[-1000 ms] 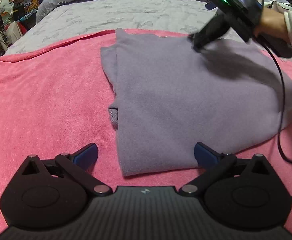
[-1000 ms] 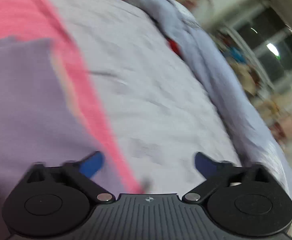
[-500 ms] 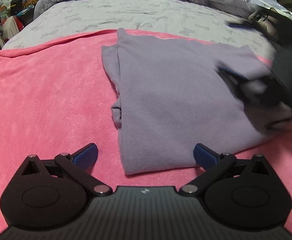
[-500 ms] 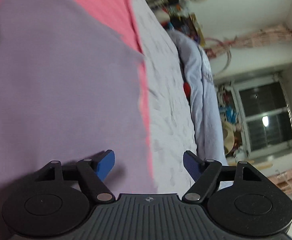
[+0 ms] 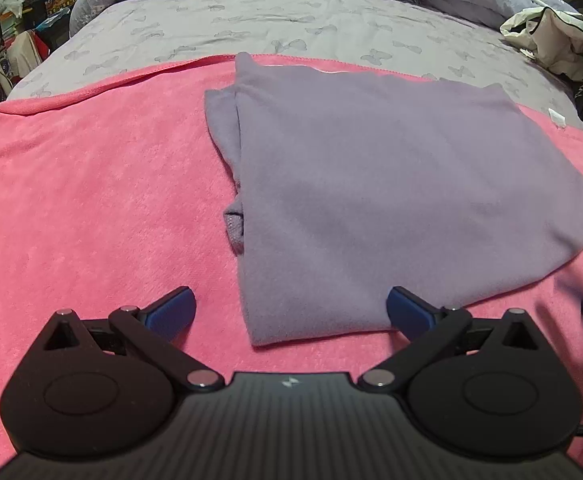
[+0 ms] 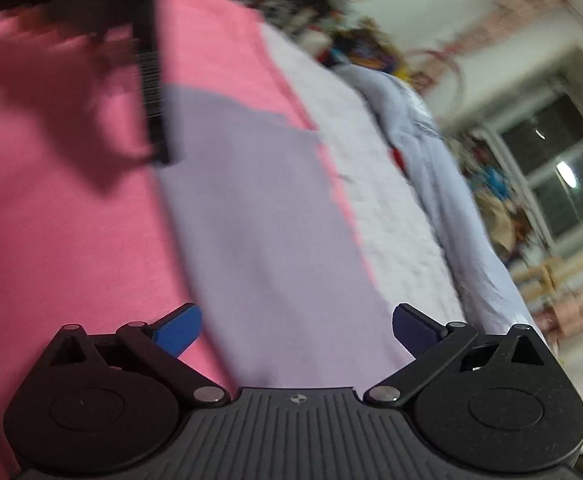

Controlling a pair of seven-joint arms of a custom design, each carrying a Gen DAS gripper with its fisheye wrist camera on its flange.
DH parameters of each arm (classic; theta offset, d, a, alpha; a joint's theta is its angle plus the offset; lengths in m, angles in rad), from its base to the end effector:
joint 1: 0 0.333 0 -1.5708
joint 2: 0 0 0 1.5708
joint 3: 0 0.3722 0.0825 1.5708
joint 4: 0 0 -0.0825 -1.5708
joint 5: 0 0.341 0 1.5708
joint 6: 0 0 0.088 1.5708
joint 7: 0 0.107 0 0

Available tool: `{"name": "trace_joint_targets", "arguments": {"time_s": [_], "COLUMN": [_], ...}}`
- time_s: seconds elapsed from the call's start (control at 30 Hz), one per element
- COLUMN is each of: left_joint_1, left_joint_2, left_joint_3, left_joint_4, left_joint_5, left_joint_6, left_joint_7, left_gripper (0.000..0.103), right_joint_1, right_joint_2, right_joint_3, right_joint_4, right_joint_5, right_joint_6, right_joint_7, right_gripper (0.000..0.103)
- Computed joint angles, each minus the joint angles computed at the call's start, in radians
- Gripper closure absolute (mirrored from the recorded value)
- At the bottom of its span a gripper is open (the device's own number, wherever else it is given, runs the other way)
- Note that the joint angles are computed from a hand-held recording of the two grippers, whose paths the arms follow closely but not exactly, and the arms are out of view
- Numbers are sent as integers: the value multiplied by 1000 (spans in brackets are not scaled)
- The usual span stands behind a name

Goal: Fold clothes
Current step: 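Lower the right gripper onto the shirt side edge and close on it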

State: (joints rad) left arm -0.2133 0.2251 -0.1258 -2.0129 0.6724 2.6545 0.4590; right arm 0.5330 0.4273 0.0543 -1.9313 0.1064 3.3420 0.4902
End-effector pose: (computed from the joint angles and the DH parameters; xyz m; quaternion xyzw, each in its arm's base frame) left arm 0.5641 -0.2113 0.4657 -0.7572 0.5894 -0.1869 0.2105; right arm 0.5639 0.3541 0.4676 -0.8816 0.0156 -0.3921 0.2624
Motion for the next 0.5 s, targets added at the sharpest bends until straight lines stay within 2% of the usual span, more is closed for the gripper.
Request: {"name": "trace_joint_targets", "arguments": {"time_s": [0.07,0.13,0.2,0.23,0.3,0.37,0.43,0.5], "left_joint_1": [-10,-19,-2,8,30,26,13,-12], "left_joint_2": [-12,-33,-46,-47,-16,39,101,159], "left_joint_3": [5,18,24,26,13,6,-2,2], "left_joint_4": [13,16,12,16,58,127,198,265], "left_joint_5": [19,93,169,198,186,171,138,121], "left_joint_6": [-36,-37,48,95,151,162,156,146], "left_joint_7": [-13,-53,-54,-43,58,151,249,326], "left_gripper": [0,1,1,1,1,1,1,1], "right_joint_1": [61,70,68,44,-36,-123,-238,-339], "right_joint_2": [12,15,8,-1,-26,-39,-41,-37], "right_joint_3": [-78,-126,-169,-168,-124,-75,38,125], "right_joint_4": [109,191,244,254,224,203,176,160], "right_joint_5": [85,164,222,267,413,583,782,979], "right_joint_6": [-181,-344,-477,-523,-557,-583,-584,-603], "right_joint_7": [119,316,535,630,781,910,879,842], "right_gripper": [0,0,0,1,1,2,9,14]}}
